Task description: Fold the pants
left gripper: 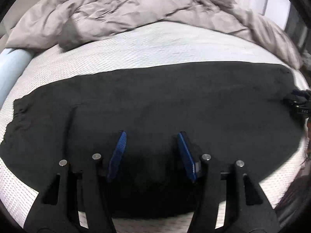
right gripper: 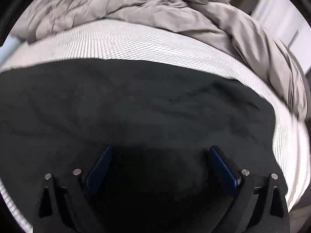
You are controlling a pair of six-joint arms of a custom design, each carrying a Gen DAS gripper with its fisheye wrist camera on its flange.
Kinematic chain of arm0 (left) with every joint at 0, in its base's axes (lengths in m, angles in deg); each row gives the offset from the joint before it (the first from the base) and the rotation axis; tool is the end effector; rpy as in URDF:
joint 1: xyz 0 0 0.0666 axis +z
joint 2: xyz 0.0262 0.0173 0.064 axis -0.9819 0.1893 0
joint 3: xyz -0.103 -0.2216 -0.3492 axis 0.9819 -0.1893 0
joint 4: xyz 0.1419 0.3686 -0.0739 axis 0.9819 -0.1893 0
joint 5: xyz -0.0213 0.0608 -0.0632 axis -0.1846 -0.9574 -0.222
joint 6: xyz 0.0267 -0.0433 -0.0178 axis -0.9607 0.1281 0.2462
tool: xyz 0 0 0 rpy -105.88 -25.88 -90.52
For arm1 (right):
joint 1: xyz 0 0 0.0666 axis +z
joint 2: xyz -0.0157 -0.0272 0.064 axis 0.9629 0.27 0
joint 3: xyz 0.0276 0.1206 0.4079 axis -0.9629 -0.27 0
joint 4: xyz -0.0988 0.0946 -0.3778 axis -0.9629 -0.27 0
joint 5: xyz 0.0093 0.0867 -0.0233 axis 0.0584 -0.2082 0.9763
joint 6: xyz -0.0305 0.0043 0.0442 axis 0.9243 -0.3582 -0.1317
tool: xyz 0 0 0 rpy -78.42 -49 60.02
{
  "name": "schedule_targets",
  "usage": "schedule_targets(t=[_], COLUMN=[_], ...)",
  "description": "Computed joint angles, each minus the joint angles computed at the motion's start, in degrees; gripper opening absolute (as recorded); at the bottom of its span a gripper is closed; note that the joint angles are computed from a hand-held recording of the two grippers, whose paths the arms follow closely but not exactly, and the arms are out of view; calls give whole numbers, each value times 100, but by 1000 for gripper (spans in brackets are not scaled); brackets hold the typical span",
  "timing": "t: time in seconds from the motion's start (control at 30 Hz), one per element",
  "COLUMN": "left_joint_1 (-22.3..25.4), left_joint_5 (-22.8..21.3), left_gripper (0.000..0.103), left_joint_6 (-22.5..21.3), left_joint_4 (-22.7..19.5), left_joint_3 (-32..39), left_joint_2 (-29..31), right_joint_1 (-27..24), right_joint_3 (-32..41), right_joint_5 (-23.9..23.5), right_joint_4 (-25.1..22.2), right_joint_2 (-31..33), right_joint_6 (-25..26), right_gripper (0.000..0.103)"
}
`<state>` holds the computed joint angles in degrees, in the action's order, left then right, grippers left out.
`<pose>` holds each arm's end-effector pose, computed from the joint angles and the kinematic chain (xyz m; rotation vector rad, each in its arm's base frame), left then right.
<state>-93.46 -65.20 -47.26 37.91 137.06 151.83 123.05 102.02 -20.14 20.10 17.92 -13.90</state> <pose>0.4702 -0.1273 0.2914 0.5427 2.4545 -0.2739 0.2857 0.2956 0.2922 0.3672 2.6023 -0.3880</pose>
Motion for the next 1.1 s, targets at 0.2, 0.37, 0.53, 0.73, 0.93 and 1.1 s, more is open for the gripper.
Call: schedule_targets(t=[0.2, 0.37, 0.53, 0.73, 0.93, 1.1], left_joint_1=[-1213, -2111, -2457, -2719, -3009, -2823], left_joint_5=[429, -232, -728, -765, -964, -536], left_gripper=[68, 81, 83, 83, 85, 90], left_joint_6=[126, 87, 314, 613, 387, 510], left_joint_4=[16, 169, 348, 596, 354, 311], left_joint_3=[-45, -145, -233, -55, 216, 240], left_joint_2=[-97, -51, -154, -56, 346, 404], right_joint_1=[724, 800, 989, 1375, 879, -291], right_joint_3=[15, -357, -1016, -1800, -2710, -3073], right_joint_5=[-65, 291, 228, 619, -85, 255], right_joint_4=[366, -1042, -1751, -339, 1092, 2050], right_joint_2=[-11, -289, -1119, -2951, -3775, -3836], right_joint_6=[602, -801, -2756, -3483, -3310, -2411], right_gripper=[99, 99, 99, 100, 99, 99])
